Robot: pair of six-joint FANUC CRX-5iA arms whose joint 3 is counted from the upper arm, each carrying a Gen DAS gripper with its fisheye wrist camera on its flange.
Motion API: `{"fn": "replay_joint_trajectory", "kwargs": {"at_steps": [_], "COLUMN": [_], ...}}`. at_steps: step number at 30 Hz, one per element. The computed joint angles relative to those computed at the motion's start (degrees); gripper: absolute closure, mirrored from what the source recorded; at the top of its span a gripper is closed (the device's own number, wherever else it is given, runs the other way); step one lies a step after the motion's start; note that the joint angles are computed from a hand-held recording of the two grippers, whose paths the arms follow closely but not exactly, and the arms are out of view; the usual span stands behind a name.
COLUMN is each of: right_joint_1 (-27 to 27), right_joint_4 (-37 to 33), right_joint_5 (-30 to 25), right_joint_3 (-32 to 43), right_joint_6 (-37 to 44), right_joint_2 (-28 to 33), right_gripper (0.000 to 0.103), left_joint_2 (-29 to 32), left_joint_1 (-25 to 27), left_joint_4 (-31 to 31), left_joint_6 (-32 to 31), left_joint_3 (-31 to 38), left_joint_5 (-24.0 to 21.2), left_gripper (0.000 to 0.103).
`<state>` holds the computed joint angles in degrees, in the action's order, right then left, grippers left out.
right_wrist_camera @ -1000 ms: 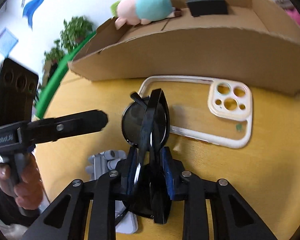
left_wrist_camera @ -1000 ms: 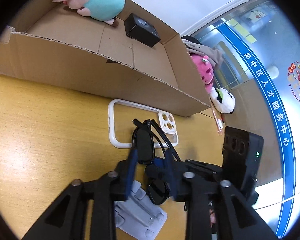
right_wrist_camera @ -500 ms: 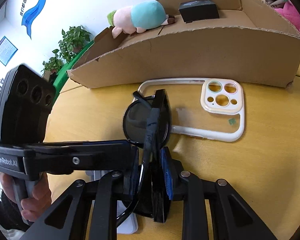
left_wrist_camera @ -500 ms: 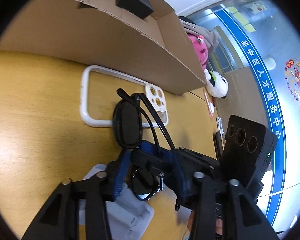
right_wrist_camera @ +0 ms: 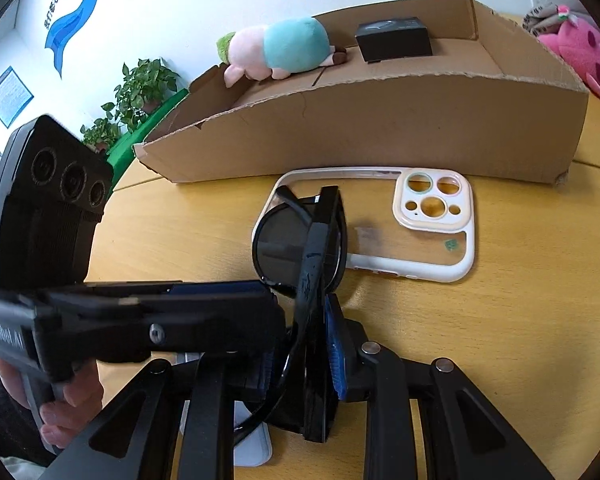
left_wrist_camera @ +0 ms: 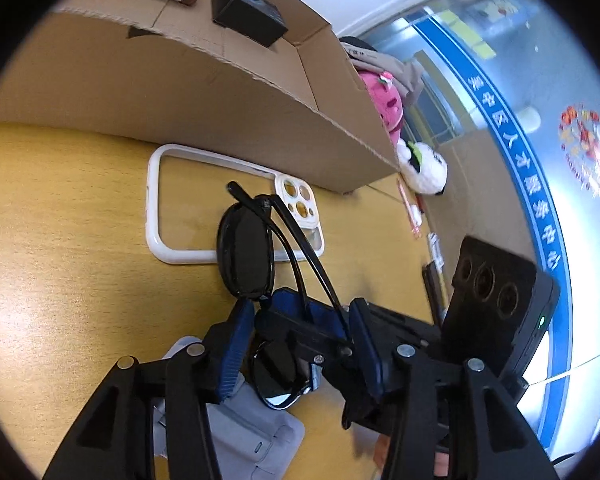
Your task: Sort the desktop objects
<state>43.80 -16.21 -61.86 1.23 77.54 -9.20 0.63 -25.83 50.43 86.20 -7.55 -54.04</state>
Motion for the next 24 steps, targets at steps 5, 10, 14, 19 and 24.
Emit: {"fn": "replay_joint_trajectory", "kwargs": {"at_steps": [5, 10, 14, 19, 24], "right_joint_1": [1.1, 5.0, 4.3, 4.3, 2.4], "right_joint_4": [1.4, 6.4, 4.9, 4.7, 0.5], "right_joint_5": [0.2, 0.5, 0.0, -0.9, -2.4], "right_joint_3": [-0.2, -1.0, -0.3, 0.3, 1.5], "right_joint_6": [0.2, -0.7, -0.1, -0.6, 1.1], "right_joint_2": [-0.3, -0.9, -0.5, 0.1, 0.1], "right_gripper": [0.077, 0.077, 0.077, 0.076, 0.039], "left_joint_2": [-0.8, 0.3, -0.2, 0.0, -0.6], "left_joint_1": [-0.9, -1.2, -0.9, -0.6, -0.2], "left_joint_4": [0.0, -5.2, -2.2, -1.7, 0.4], "left_joint_6": [-2.4, -0.5, -2.3, -3.0, -5.1], "left_joint_3": [-0.3, 3.0, 1.2, 0.9, -0.2], "left_joint_5": [3.1, 1.3, 2.0, 1.5, 1.7], "left_gripper": [0.056, 0.084, 0.087, 0.088, 0.093]}}
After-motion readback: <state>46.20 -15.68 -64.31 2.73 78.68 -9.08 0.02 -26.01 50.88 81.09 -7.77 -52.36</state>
